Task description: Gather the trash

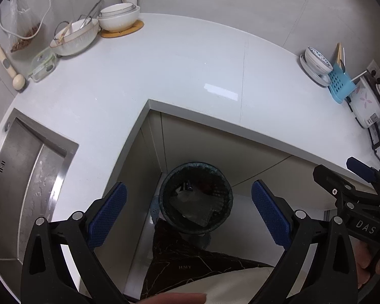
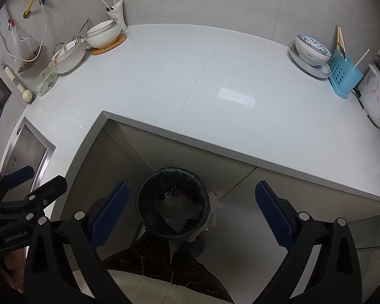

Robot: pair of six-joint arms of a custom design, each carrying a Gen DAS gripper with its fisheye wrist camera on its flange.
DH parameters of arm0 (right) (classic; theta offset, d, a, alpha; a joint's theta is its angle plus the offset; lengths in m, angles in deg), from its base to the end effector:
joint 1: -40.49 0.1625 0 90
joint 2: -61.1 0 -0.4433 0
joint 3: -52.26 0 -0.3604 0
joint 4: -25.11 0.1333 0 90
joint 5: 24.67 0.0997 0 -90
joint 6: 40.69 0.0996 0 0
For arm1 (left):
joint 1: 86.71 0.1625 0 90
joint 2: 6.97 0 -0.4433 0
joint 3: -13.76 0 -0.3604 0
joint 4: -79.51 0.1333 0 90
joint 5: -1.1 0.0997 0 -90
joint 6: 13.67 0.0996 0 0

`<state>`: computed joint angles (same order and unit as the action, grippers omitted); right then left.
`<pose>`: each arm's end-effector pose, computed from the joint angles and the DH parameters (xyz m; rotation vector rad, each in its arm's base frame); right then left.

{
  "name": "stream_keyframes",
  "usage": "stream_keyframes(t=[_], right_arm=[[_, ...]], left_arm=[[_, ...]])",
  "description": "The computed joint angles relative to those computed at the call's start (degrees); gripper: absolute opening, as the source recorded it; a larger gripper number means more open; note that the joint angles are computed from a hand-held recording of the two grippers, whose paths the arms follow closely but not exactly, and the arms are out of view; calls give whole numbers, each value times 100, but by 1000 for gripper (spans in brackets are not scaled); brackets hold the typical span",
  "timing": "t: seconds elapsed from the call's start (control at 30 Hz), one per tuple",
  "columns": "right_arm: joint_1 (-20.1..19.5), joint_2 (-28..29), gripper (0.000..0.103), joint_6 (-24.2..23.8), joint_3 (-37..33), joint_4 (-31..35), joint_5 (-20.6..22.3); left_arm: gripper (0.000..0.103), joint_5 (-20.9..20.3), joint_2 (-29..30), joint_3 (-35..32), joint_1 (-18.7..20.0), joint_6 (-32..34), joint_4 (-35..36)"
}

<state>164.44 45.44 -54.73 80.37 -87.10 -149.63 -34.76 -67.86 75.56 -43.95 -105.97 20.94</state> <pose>0.5608 -0.6964 0.1409 0.9733 -2.3549 0.3529 -0.3165 -0.5842 0.4415 -0.5369 2.1373 -0.8268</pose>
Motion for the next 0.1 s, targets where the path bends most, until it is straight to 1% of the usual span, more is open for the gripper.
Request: stream_keyframes(t=[0.1], right_arm=[[-1, -4, 95, -1, 16, -12, 3]], left_arm=[[97, -12, 11, -8, -1, 39, 44]])
